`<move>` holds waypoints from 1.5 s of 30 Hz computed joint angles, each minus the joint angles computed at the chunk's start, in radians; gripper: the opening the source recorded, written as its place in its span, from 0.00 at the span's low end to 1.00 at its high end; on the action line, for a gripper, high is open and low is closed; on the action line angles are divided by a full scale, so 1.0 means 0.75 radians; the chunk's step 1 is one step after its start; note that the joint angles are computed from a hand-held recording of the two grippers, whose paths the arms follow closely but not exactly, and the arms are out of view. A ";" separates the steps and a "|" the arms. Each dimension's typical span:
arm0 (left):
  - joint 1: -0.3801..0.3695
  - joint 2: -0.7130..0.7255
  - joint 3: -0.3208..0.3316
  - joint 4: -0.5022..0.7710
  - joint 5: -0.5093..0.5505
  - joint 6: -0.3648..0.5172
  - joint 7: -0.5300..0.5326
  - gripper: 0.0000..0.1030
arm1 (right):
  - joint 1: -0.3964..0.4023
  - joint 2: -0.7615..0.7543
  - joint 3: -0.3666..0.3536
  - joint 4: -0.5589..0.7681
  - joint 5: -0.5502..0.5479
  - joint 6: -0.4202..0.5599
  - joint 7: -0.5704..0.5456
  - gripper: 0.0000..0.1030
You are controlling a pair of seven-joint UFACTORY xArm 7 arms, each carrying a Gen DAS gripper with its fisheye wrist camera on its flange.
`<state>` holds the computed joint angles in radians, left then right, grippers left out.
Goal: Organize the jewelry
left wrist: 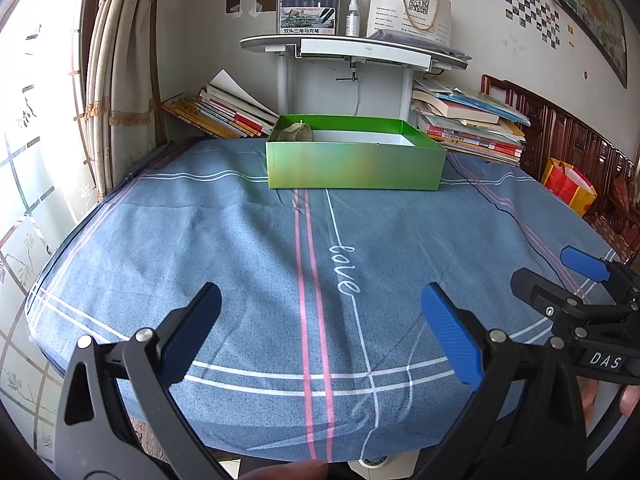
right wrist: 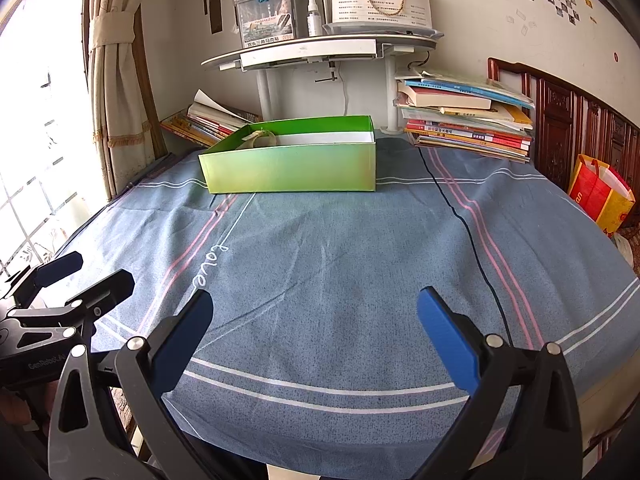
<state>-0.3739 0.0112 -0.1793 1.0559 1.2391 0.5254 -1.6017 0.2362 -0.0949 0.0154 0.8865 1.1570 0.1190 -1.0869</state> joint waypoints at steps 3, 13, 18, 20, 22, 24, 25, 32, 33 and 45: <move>-0.001 0.000 0.000 0.000 0.002 -0.001 -0.002 0.96 | 0.004 -0.001 -0.002 0.000 0.020 -0.006 -0.020 0.97; -0.005 0.003 0.000 0.003 0.002 0.004 -0.008 0.96 | 0.002 -0.001 0.000 -0.002 0.026 -0.006 -0.032 0.97; -0.006 0.004 0.000 0.003 0.002 0.007 -0.006 0.96 | -0.001 0.001 0.000 -0.001 0.030 -0.004 -0.034 0.97; -0.006 0.002 0.001 0.002 0.000 0.004 -0.005 0.96 | -0.004 0.003 0.001 0.000 0.025 -0.001 -0.028 0.97; -0.007 0.004 -0.001 0.004 0.000 0.008 -0.004 0.96 | -0.003 0.004 0.002 0.002 0.032 -0.004 -0.035 0.97; -0.006 0.003 0.000 0.002 0.002 0.003 -0.009 0.96 | -0.004 0.005 0.004 0.002 0.030 -0.005 -0.031 0.97; -0.007 0.004 0.000 0.003 0.004 0.004 -0.011 0.96 | -0.005 0.006 0.004 0.002 0.028 -0.003 -0.030 0.97; -0.007 0.005 0.001 0.002 0.004 0.004 -0.007 0.96 | -0.005 0.003 0.006 -0.002 0.023 -0.004 -0.025 0.97; -0.007 0.005 0.001 0.001 0.005 0.003 -0.008 0.96 | -0.005 0.003 0.005 -0.002 0.022 -0.004 -0.025 0.97; -0.011 0.008 0.000 0.005 0.017 0.017 -0.017 0.96 | -0.006 0.007 0.004 -0.001 0.018 0.003 -0.027 0.97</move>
